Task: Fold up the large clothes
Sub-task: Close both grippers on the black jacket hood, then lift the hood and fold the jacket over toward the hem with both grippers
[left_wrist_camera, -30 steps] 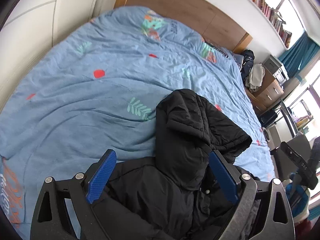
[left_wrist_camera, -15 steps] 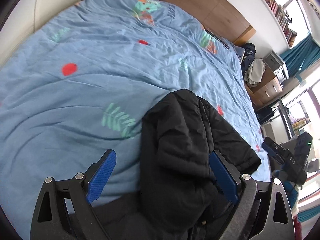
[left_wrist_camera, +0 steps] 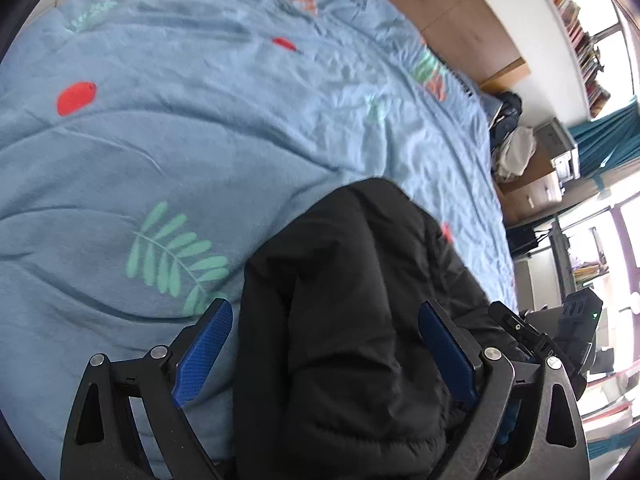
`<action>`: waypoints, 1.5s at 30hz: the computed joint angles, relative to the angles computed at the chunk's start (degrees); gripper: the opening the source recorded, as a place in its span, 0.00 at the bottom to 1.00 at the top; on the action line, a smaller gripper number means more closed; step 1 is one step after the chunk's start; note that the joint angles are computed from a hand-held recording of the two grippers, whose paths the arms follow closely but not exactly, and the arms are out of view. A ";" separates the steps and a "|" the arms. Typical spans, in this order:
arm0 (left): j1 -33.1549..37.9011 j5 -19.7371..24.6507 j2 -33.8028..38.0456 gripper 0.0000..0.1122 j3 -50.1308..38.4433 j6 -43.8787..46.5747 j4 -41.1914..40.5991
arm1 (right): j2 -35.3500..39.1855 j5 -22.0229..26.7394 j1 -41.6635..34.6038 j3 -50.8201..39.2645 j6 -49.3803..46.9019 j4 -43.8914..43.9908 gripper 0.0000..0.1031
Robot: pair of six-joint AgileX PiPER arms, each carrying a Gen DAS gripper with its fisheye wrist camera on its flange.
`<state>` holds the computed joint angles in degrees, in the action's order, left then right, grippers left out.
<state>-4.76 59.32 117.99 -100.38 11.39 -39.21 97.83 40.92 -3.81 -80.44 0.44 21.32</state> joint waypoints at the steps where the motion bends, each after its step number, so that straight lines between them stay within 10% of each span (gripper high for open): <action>1: -0.40 0.63 0.88 0.83 -0.59 -0.64 0.26 | 0.55 -0.11 0.15 -0.06 0.51 -0.35 0.85; 5: -3.23 0.29 2.24 0.63 -1.78 -4.73 6.42 | 4.06 2.09 2.40 -2.56 7.93 -8.64 0.78; 7: -3.69 0.90 2.60 0.40 -2.02 -5.15 7.80 | 5.52 3.78 2.26 -3.54 7.13 -7.11 0.48; 11: -3.92 -0.16 -0.96 0.18 1.59 -2.00 8.96 | 4.30 3.85 3.24 -3.04 6.89 -7.78 0.27; 27: 9.25 3.59 -32.37 0.17 30.02 24.52 -7.92 | -30.60 4.08 17.92 15.45 7.84 -20.58 0.17; 36: 18.51 9.25 -48.87 0.17 48.28 35.93 -3.69 | -48.67 11.58 50.96 33.05 50.13 -50.99 0.17; 45: 20.27 5.69 -53.08 0.17 59.07 39.98 -3.51 | -52.95 17.99 69.17 44.36 77.51 -61.35 0.17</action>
